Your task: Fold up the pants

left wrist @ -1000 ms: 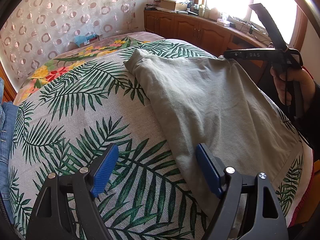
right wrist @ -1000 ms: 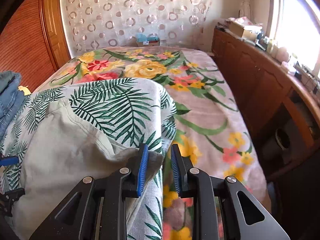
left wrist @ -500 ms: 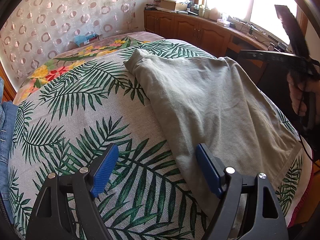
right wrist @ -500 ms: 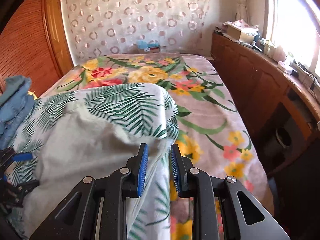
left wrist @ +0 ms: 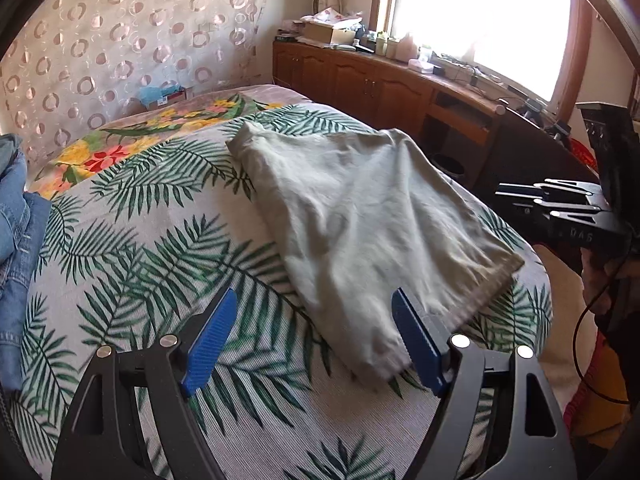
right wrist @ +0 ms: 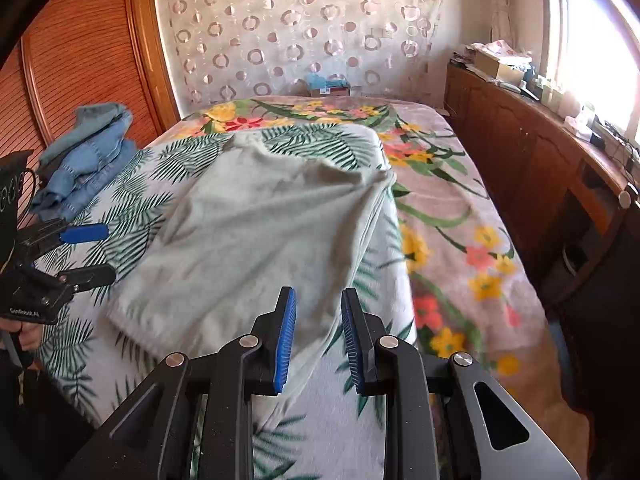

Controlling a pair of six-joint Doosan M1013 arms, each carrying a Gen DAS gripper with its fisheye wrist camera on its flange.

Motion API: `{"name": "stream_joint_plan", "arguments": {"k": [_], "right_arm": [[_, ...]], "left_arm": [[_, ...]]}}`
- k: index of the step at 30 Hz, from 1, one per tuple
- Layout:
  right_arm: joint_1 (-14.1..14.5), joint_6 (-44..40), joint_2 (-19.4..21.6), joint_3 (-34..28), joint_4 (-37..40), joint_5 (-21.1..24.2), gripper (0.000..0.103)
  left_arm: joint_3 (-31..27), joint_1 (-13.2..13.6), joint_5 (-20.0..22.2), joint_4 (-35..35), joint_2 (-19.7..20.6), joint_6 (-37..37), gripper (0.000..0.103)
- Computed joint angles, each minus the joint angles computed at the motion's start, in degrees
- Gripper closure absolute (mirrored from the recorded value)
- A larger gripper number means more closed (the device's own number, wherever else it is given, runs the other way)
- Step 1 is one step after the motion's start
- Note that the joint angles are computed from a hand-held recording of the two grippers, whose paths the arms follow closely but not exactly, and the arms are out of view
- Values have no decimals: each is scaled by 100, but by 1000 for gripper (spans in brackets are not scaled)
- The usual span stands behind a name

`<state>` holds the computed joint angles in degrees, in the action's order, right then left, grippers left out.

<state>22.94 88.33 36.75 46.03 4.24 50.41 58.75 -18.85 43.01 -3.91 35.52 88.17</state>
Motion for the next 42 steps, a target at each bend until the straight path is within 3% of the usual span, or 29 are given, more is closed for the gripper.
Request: {"name": "stream_joint_plan", "arguments": {"k": [1, 2, 13, 14, 17, 18, 25, 27, 35, 42], "right_arm": [[15, 39, -32, 24, -30, 30, 69], [34, 61, -74, 91, -68, 6, 67], [89, 166, -319, 555, 91, -108, 67], [94, 205, -312, 551, 74, -114, 68], [108, 205, -336, 589, 66, -167, 89], [106, 156, -347, 598, 107, -190, 91], [156, 167, -369, 633, -25, -164, 95], [145, 194, -337, 597, -10, -109, 95], [141, 390, -398, 689, -126, -357, 71], [135, 657, -304, 638, -180, -367, 67]], "left_arm": [[38, -7, 4, -8, -16, -2, 23], [73, -14, 8, -25, -31, 0, 23], [242, -34, 177, -403, -55, 108, 43], [250, -40, 171, -411, -59, 122, 45], [223, -55, 224, -387, -32, 110, 46], [222, -54, 234, -404, -28, 101, 46], [248, -61, 200, -377, -45, 67, 46], [293, -65, 156, -453, -69, 178, 53], [380, -74, 94, -738, -135, 455, 83], [514, -73, -121, -738, -244, 465, 89]]}}
